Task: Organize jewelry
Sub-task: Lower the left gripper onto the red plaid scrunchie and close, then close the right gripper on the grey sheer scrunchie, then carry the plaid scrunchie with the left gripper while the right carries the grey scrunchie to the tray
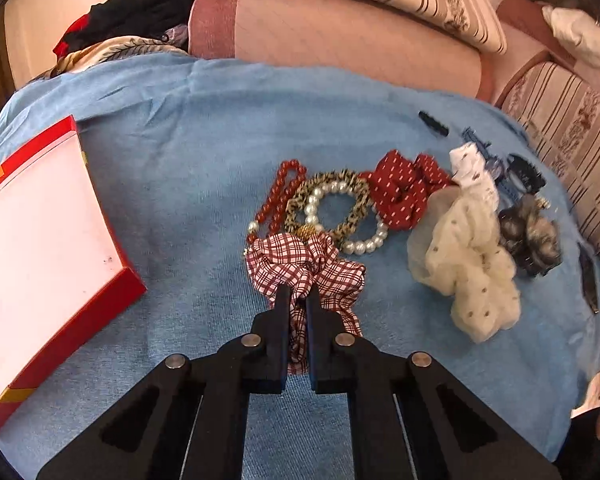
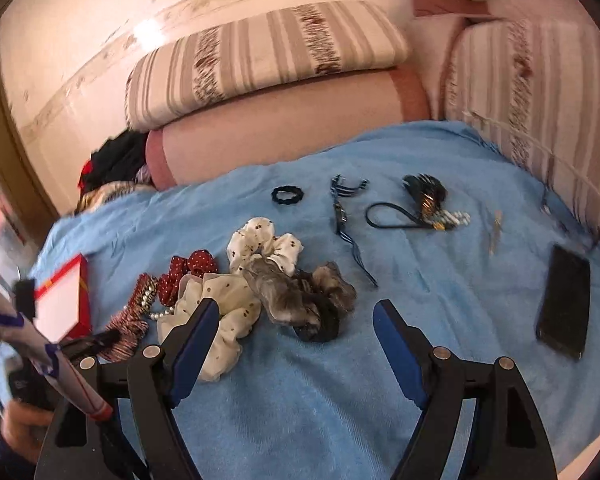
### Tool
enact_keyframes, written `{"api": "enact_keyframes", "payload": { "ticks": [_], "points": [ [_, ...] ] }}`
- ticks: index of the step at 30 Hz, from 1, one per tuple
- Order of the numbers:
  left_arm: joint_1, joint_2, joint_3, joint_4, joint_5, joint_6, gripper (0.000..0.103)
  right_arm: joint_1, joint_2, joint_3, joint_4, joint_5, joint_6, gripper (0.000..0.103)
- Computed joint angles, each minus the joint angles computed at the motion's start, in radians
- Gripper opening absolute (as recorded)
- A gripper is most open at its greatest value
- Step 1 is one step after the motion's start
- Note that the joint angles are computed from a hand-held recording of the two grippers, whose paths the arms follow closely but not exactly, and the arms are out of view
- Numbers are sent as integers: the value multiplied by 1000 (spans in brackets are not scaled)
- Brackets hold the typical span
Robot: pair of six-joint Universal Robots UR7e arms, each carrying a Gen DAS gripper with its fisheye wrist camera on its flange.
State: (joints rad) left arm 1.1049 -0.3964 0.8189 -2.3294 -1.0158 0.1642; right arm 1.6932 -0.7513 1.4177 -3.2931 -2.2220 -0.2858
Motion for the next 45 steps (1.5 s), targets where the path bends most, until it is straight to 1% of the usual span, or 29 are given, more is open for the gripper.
{"api": "enact_keyframes", "payload": {
  "ticks": [4,6,8,9,10,11,13,14,15,16,20,23,27,30,35,40,45],
  "points": [
    [-5,-10,12,-49,-6,30,7,-10,39,-89,133,29,-43,84],
    [-9,-16,23,-70,-12,50,7,-14,69,-140,181,0,-73,83],
    [-12,-21,35,-90,-14,65,7,-22,87,-166,218,-8,-88,79],
    [-13,-21,37,-97,-16,72,7,-24,105,-188,239,-39,-100,72],
    [-15,-22,41,-101,-17,77,7,-25,120,-203,246,-65,-115,59],
    [-16,-21,40,-102,-17,80,7,-27,133,-215,245,-84,-129,51],
    [-15,-22,41,-98,-27,79,7,-34,151,-242,280,-116,-120,20],
    [-15,-21,39,-98,-26,83,7,-38,153,-248,296,-126,-104,15],
    [-16,-21,42,-105,-23,87,7,-40,148,-242,295,-121,-92,13],
    [-16,-24,45,-109,-27,89,7,-42,138,-228,279,-104,-86,9],
    [-18,-36,70,-141,-29,98,7,-34,104,-172,183,-53,-83,8],
    [-22,-44,91,-174,-30,113,7,-35,63,-116,140,39,-53,8],
    [-28,-51,113,-215,-27,131,7,-26,46,-82,86,104,-58,8],
    [-31,-53,121,-234,-19,137,7,-22,41,-72,88,138,-51,8],
    [-29,-55,119,-235,-17,138,7,-13,47,-65,77,180,-64,8],
    [-30,-61,128,-251,-7,142,7,-5,58,-69,87,206,-69,8],
    [-26,-75,134,-255,-6,136,7,4,71,-83,118,238,-38,8]
  ]
}}
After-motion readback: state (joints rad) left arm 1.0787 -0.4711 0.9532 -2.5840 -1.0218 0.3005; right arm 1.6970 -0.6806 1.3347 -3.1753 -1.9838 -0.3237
